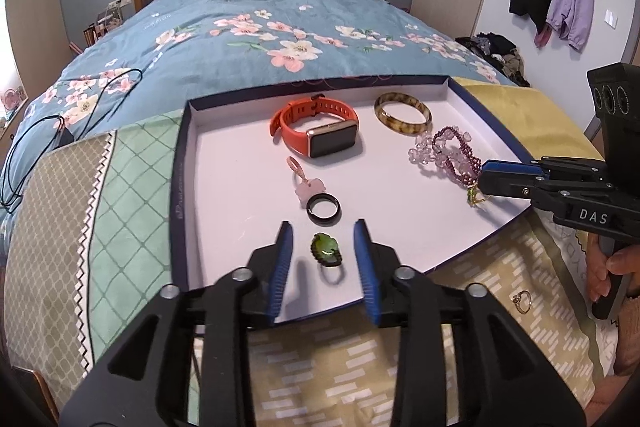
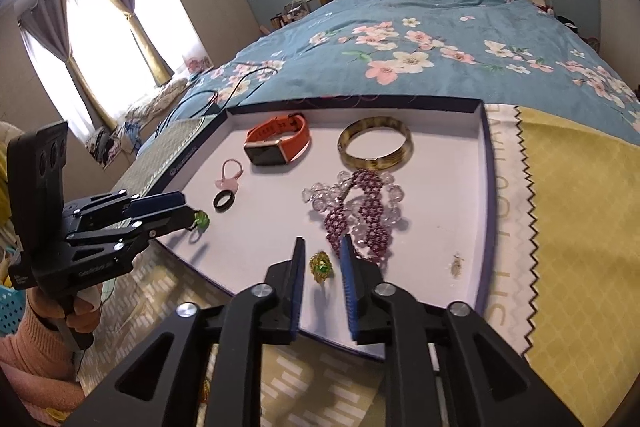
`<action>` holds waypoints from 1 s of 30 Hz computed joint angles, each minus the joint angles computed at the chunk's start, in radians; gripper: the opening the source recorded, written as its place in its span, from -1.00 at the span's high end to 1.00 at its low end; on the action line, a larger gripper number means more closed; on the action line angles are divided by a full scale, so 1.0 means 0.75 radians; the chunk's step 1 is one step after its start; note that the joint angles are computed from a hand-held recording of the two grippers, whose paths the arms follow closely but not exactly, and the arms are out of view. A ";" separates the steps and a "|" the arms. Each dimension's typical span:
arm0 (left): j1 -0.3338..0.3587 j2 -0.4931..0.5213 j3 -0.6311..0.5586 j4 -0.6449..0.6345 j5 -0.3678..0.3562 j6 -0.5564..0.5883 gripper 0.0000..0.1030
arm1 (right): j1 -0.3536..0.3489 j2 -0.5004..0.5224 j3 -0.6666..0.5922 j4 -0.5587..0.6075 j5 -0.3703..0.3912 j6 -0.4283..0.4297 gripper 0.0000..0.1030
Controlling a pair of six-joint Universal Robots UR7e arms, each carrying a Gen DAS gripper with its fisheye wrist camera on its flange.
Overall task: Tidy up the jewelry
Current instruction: 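Release green ring into box with left tool while right tool releases pendant, then grasp green bead ring with left tool while right tool grasps silver ring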
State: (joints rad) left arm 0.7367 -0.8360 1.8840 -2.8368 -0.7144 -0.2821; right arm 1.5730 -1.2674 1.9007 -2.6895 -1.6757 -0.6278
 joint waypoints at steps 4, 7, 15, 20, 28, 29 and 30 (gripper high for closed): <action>-0.040 -0.037 0.066 -0.062 0.010 0.017 0.29 | -0.007 -0.050 0.038 -0.047 0.026 0.001 0.53; -0.079 -0.066 0.125 -0.117 -0.020 0.054 0.21 | -0.015 -0.109 0.080 -0.043 0.074 -0.027 0.46; -0.161 -0.084 0.224 -0.171 -0.163 0.105 0.10 | -0.015 -0.218 0.194 0.018 0.046 -0.122 0.44; -0.183 -0.049 0.232 -0.136 -0.258 0.126 0.04 | -0.013 -0.233 0.254 0.036 -0.016 -0.165 0.44; -0.164 0.015 0.172 -0.015 -0.308 0.062 0.17 | -0.012 -0.251 0.283 0.039 -0.027 -0.176 0.44; -0.160 0.017 0.166 -0.010 -0.313 0.058 0.22 | -0.011 -0.252 0.285 0.041 -0.030 -0.177 0.44; -0.157 0.020 0.162 -0.006 -0.311 0.056 0.27 | -0.011 -0.254 0.287 0.047 -0.031 -0.178 0.44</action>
State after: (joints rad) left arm 0.6188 -0.8212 2.0052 -2.8410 -0.9475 -0.2400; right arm 1.5650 -1.4577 2.1159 -2.6546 -1.6993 -0.7617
